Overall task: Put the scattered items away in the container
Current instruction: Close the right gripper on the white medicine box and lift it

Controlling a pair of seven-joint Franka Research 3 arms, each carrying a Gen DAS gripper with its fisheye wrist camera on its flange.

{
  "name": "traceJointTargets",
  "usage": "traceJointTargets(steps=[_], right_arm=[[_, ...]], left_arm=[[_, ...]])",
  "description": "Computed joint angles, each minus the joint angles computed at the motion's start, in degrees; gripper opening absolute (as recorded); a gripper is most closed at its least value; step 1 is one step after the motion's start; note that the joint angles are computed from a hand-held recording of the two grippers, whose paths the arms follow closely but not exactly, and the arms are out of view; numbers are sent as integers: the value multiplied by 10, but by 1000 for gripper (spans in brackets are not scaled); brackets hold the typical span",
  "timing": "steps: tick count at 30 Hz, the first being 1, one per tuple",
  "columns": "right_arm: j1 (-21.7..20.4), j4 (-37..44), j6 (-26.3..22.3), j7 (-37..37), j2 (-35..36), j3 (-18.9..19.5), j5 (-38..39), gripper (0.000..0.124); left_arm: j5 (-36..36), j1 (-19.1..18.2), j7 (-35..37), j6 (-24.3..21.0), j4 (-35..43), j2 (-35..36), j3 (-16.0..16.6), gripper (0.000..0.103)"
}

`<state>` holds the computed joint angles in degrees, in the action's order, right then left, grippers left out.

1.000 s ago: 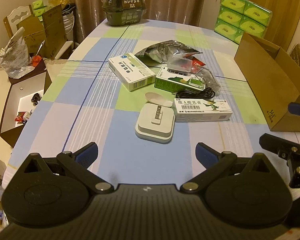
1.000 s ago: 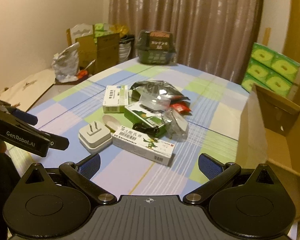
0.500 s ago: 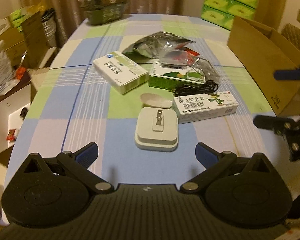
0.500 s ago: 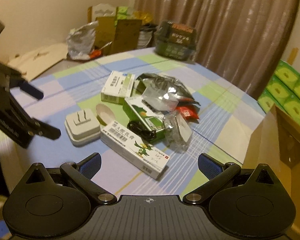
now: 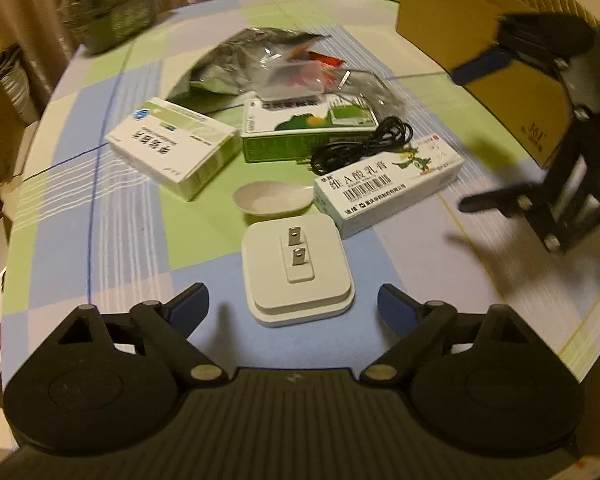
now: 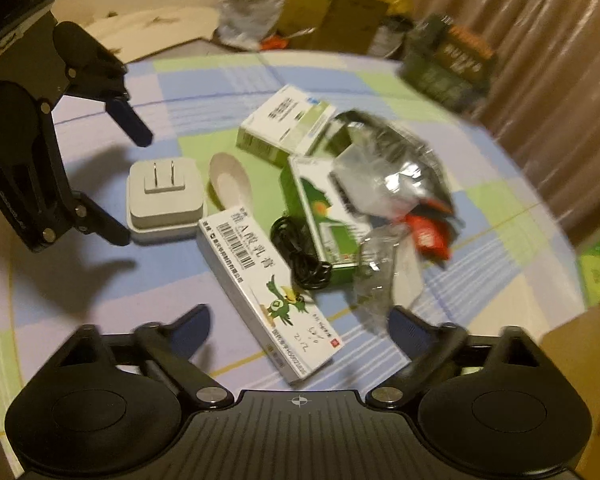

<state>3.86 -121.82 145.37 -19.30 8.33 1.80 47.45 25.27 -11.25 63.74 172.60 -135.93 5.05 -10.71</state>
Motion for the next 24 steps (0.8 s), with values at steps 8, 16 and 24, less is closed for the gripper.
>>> traceJointTargets(steps=[8,16,24], right_arm=[[9,60,-41,83,54,-2,-134,77],[3,88,-84,143,68,5,-169,47],[-1,29,-120,213,2,-18,-205,36]], left_arm=[[-63,25,96,-1,26,35,-26,72],[-112,34,179,-2,34,46,-39,64],[-333,108,450,-6,12,26,-156,61]])
